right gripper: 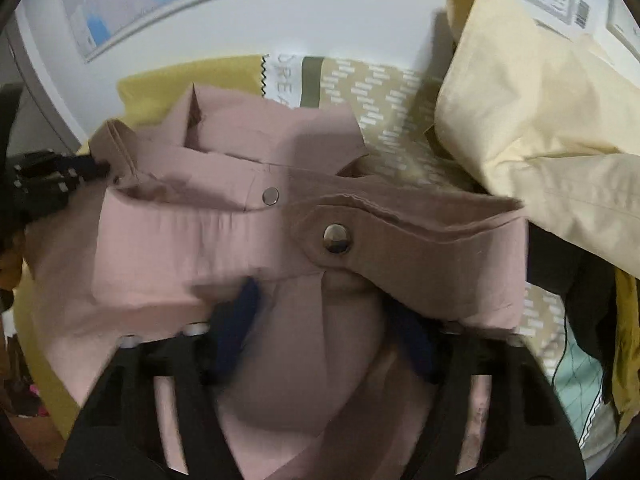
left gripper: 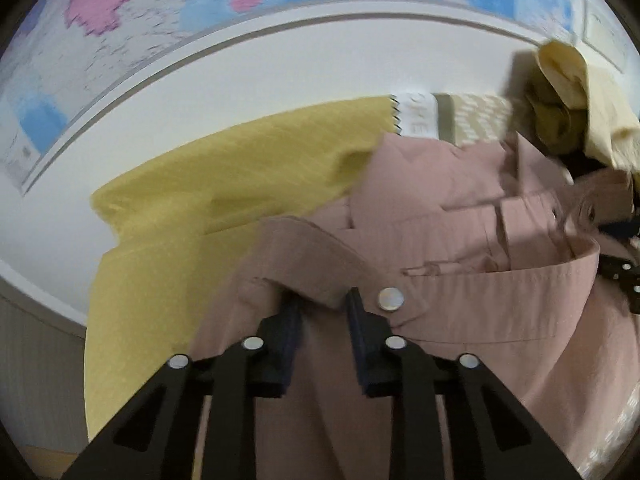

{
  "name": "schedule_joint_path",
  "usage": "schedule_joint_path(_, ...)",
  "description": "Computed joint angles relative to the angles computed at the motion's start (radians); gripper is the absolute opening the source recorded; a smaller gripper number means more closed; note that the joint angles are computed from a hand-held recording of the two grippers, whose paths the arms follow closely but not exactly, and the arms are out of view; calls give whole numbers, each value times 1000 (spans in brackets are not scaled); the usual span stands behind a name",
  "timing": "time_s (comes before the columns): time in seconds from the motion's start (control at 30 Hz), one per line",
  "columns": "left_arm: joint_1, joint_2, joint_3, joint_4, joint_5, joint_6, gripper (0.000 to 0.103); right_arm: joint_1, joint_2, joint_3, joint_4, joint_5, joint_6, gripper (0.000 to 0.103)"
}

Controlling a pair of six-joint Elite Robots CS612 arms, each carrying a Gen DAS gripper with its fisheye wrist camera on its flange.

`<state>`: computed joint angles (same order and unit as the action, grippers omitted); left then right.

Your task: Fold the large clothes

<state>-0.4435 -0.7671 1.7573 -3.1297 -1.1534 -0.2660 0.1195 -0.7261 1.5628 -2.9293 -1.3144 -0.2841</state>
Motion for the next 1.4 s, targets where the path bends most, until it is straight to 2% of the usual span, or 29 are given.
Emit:
schedule_joint_path(0.07,15,-5,7,-33,-35,-22,23,-2,2,-1,-19,1,-3,16)
schedule_joint_path(0.13,22,-12,19,-67,-53,-25,23,-17,-4,2,-37,57,20,7)
schedule_joint_path(0.23,22,-20,39,-136,-33,-5,41,-34,-13,12,-130,114,82,4)
schedule_joint_path(0.3,21,-26,54,-198,0,7,55,-43,-14,15,-199,126,133,4)
schedule_joint_path(0.33,23,-28,57,-211,-1,9,60,-50,-11,12,-240,145,165,4)
schedule_joint_path(0.4,34,-38,65,-210,-34,-4,74,-54,0,-8,-228,164,189,4)
schedule_joint_path(0.53,50,-38,56,-131,-81,-5,78,-46,33,-58,-89,158,168,4)
schedule_joint_path(0.63,54,-23,44,-66,-132,55,78,-49,46,-70,-41,185,172,6)
schedule_joint_path(0.67,50,-16,40,-56,-113,70,75,-51,47,-71,-33,202,178,6)
schedule_joint_path(0.73,51,-8,34,-52,-128,82,48,-51,42,-68,-36,207,177,6)
schedule_joint_path(0.77,52,-5,26,-42,-123,70,26,-48,41,-69,-41,201,172,6)
schedule_joint_path(0.83,51,-4,22,-51,-95,54,8,-47,40,-71,-68,206,183,6)
schedule_joint_path(0.87,46,-5,22,-72,-55,36,5,-47,40,-76,-85,216,196,5)
schedule_joint_path(0.93,38,-11,20,-92,0,13,4,-51,43,-85,-116,242,230,5)
schedule_joint_path(0.97,39,-15,20,-106,9,7,4,-57,48,-93,-132,265,262,5)
schedule_joint_path(1.03,46,-18,13,-126,13,-15,4,-56,59,-114,-127,264,297,5)
schedule_joint_path(1.13,57,-5,-18,-62,31,-43,4,-37,72,-150,-18,210,224,5)
schedule_joint_path(1.23,68,22,-45,9,27,-55,5,-26,80,-170,58,184,178,13)
schedule_joint_path(1.3,68,33,-41,-6,33,-42,9,-32,68,-156,77,207,168,33)
schedule_joint_path(1.33,67,35,-38,-15,39,-36,10,-37,57,-140,67,222,158,37)
schedule_joint_path(1.4,72,32,-33,-23,28,-45,16,-46,34,-100,32,238,134,61)
